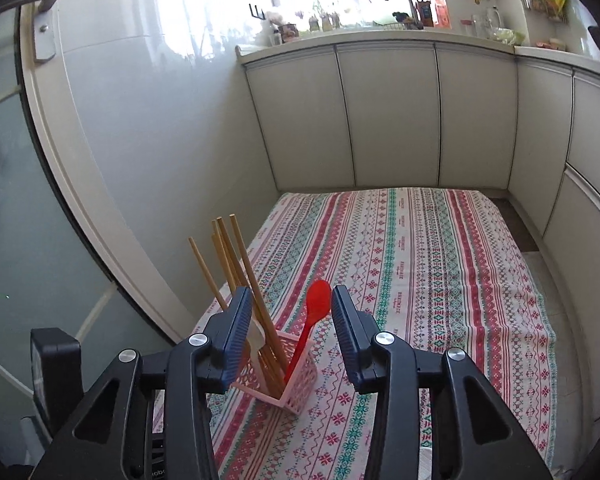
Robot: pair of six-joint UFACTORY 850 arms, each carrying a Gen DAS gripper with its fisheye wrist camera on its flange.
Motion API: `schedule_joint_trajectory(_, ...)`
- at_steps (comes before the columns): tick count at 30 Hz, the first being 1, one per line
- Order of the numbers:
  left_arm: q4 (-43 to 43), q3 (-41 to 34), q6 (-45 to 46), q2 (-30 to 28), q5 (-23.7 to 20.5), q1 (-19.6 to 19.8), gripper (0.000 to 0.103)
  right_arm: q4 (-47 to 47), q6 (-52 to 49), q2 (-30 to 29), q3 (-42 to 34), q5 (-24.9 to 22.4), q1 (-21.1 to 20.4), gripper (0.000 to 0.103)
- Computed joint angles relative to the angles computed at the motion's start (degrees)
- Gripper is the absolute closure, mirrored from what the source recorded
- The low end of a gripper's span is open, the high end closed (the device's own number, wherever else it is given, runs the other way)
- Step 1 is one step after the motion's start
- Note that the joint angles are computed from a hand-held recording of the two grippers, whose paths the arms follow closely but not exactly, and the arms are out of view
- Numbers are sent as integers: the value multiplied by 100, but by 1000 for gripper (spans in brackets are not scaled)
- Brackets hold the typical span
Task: Organize utensils
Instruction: 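Move the left tool to a white slotted rice paddle and close on it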
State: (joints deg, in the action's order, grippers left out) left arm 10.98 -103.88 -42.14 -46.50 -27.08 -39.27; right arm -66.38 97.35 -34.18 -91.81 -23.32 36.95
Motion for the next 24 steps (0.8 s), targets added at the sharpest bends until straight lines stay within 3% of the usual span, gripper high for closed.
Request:
schedule_joint_trajectory(15, -207, -628, 752, -376, -501, -399, 16, 3046, -2064, 1064, 1640, -403, -299, 43)
schedule_joint_trajectory(24, -1147, -1986, 2035, -1337, -1378, -660, 16, 4978, -3302, 1220, 2328, -615, -778, 42)
